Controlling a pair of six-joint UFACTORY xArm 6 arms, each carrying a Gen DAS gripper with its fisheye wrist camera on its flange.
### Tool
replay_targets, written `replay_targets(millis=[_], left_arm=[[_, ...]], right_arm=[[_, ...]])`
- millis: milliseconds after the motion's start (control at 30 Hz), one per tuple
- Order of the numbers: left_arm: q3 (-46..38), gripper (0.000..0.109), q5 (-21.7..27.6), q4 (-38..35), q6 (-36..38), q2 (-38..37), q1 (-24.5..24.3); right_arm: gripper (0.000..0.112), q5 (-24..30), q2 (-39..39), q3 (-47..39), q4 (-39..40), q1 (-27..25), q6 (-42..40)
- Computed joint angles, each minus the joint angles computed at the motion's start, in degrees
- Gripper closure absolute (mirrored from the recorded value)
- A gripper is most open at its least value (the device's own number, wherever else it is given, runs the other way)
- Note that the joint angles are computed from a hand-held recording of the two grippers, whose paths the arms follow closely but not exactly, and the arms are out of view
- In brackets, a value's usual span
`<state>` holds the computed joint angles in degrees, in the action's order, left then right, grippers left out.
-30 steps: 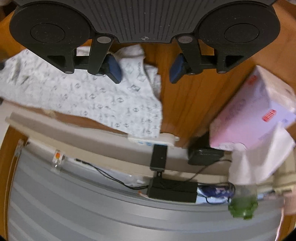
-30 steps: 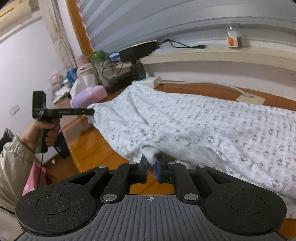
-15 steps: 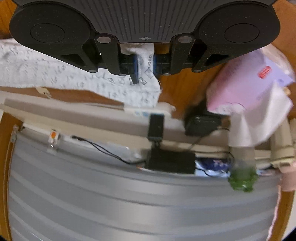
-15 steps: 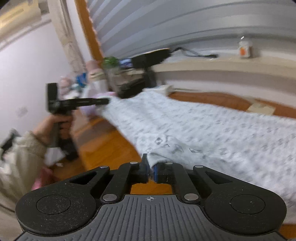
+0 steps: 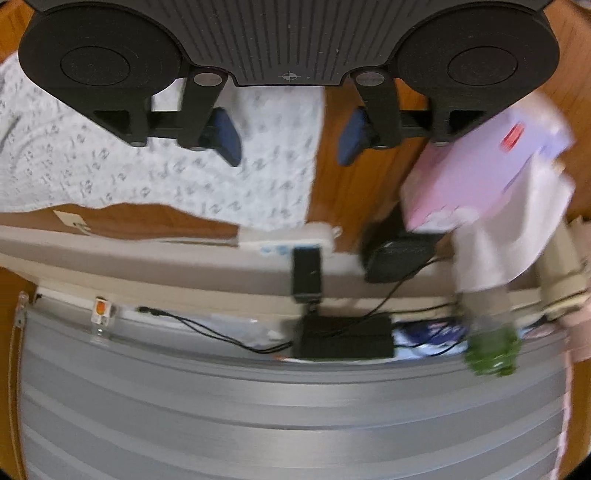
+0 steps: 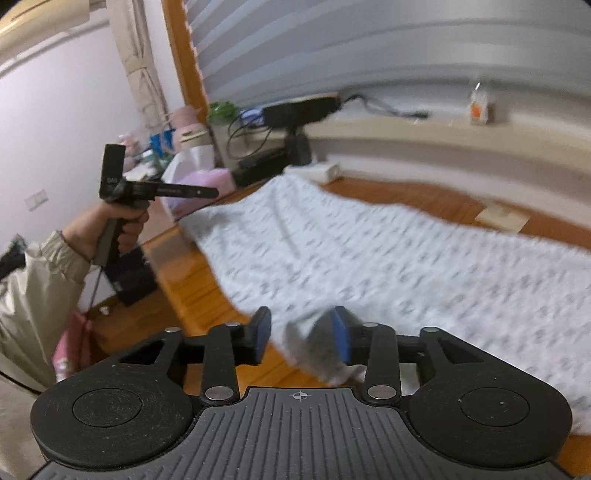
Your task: Fold clothes
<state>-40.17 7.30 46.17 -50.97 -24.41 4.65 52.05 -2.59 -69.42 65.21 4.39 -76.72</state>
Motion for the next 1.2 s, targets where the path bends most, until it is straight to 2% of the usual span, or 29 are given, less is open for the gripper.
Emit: replay_targets(millis=[133,200,300,367,467,533,600,733,767,833,933,1100,1200], left_arm=[[-8.2,0.045,-1.45,-6.99,9.6,9.8,-1.59],[-12.72,0.045,-1.68,-14.27,18.18,14.94,-3.02],[-21.82,0.045,3.35,-21.69,28.1,23.02,-5.35],[-26.3,0.045,6.65,-30.7,36.73,26.92,-6.9],[-28.94,0.045,6.89,-35.28,41.47,29.49,-8.92],[-29.07,0.044,5.6,-42.67,48.37,30.11,-10.87],[-29.49,0.037,4.85,-48.3,54.78,31.02,-13.0],[-32.24,0.037,7.19,-66.32,70.22,33.52,-16.24],[-32.88,0.037,7.6,-68.9,72.09,34.08,-16.73],[-33.4,0.037,6.93,-67.84,71.74,35.01,-17.49],[-33.81,0.037,6.21,-60.84,66.82,36.33,-17.92],[-32.03,0.037,1.86,-53.23,60.27,36.74,-16.7],[-32.1,0.036,1.39,-52.29,58.72,36.96,-16.2]], right_arm=[[0.07,-2.8,1.95,-1.68,0.75,-0.3,-0.94],[0.065,-4.66,3.0,-2.16,1.3,-0.47,-1.42],[0.064,-7.62,4.91,-3.06,2.28,-0.79,-2.59],[0.064,-10.48,6.3,-3.68,2.93,-1.07,-3.17],[0.064,-12.92,8.61,-5.28,3.18,-2.41,-2.42],[0.063,-12.76,9.82,-6.26,3.09,-3.85,-1.26],[0.062,-13.07,10.74,-6.84,2.35,-4.83,-0.53],[0.061,-13.39,12.67,-8.25,0.13,-5.91,0.86],[0.061,-13.3,13.07,-8.59,-0.14,-6.15,1.02],[0.06,-13.07,13.78,-9.18,-0.46,-6.62,1.27],[0.058,-13.11,14.22,-9.33,-0.26,-7.03,0.99],[0.058,-14.18,13.08,-8.15,1.58,-7.49,-1.03],[0.058,-11.81,11.1,-6.37,3.55,-8.51,-3.05]])
